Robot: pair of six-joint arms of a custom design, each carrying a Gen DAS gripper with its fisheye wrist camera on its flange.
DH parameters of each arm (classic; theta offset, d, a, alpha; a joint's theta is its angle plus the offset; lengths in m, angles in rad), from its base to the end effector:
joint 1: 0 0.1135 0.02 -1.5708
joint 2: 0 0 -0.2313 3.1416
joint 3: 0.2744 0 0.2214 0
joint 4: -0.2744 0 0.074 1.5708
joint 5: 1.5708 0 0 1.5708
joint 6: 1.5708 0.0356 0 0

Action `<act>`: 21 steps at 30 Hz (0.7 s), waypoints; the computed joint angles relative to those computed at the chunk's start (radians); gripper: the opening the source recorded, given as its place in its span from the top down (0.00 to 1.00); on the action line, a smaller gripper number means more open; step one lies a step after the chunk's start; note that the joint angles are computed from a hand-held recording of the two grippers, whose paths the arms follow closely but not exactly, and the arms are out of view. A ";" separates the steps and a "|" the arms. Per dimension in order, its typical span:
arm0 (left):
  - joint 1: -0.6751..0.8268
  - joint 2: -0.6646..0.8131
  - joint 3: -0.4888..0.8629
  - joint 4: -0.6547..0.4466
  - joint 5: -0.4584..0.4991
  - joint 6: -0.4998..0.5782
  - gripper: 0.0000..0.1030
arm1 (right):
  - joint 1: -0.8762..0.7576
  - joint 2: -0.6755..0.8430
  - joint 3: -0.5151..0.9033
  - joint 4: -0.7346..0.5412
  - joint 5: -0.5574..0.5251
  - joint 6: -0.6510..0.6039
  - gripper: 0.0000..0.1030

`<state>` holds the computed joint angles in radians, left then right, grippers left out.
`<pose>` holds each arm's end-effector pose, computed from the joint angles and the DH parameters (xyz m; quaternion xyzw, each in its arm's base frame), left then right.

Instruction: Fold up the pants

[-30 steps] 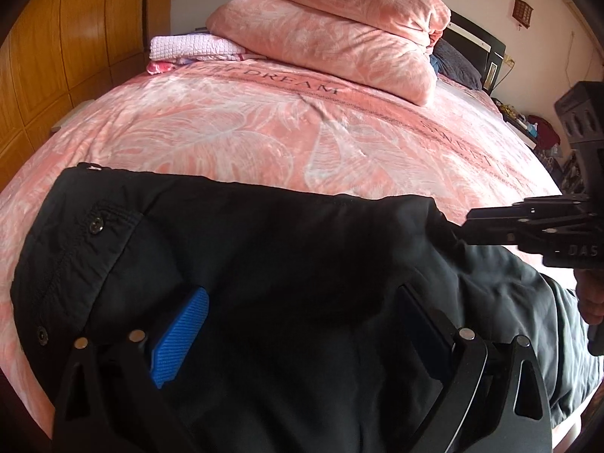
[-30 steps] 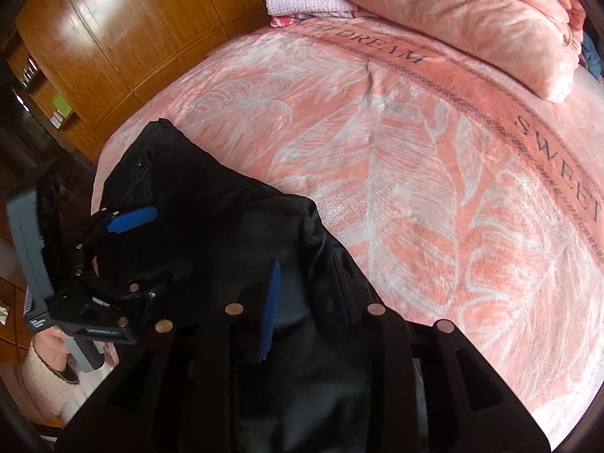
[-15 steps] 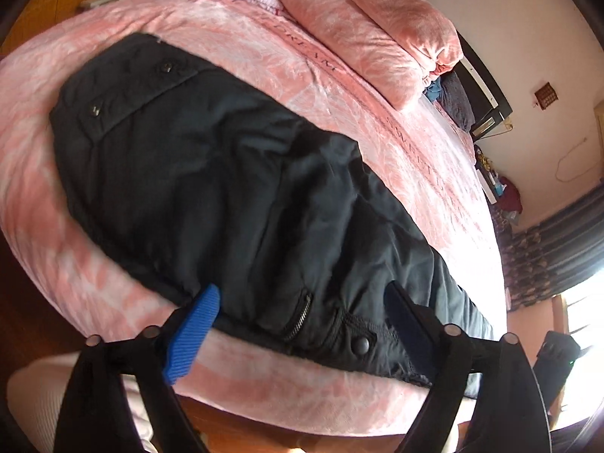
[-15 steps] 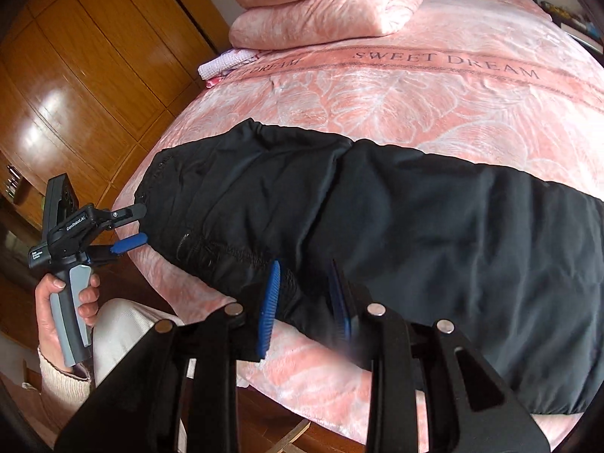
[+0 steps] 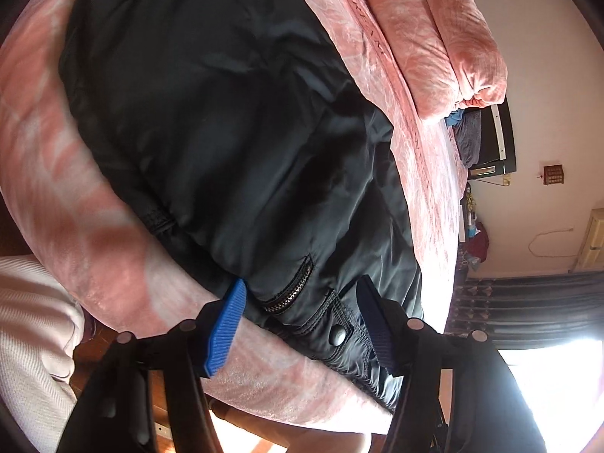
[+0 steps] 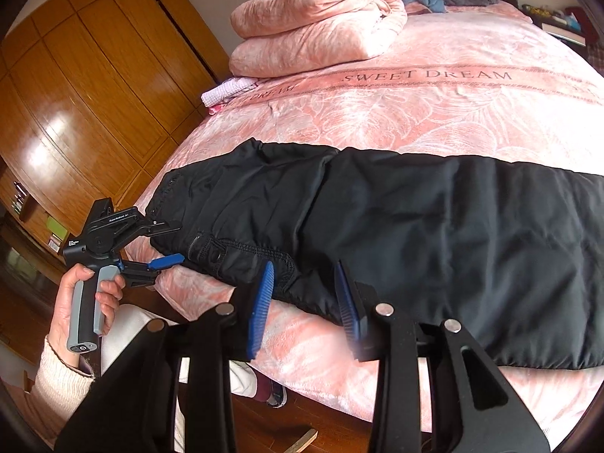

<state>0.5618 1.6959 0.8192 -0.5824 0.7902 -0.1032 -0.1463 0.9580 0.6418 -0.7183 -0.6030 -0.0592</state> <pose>0.2186 0.1077 0.1191 -0.2805 0.8781 -0.3625 0.1375 0.1622 -0.0035 0.2046 -0.0385 0.9233 0.2589 0.2810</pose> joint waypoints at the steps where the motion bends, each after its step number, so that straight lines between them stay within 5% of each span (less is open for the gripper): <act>1: -0.007 0.012 0.005 0.001 -0.020 -0.015 0.41 | -0.018 0.001 0.000 -0.007 -0.009 -0.008 0.66; 10: -0.026 0.060 -0.033 0.157 -0.009 -0.121 0.49 | -0.117 -0.037 -0.016 -0.070 -0.041 -0.081 0.66; 14: -0.050 0.109 -0.015 0.195 -0.050 -0.149 0.71 | -0.132 -0.042 -0.019 -0.073 -0.046 -0.077 0.66; 16: -0.040 0.077 -0.045 0.213 -0.059 -0.158 0.85 | -0.140 -0.050 -0.021 -0.077 -0.037 -0.082 0.62; 21: -0.072 -0.177 -0.210 0.271 -0.206 -0.172 0.90 | -0.234 -0.037 -0.023 -0.093 -0.064 -0.132 0.59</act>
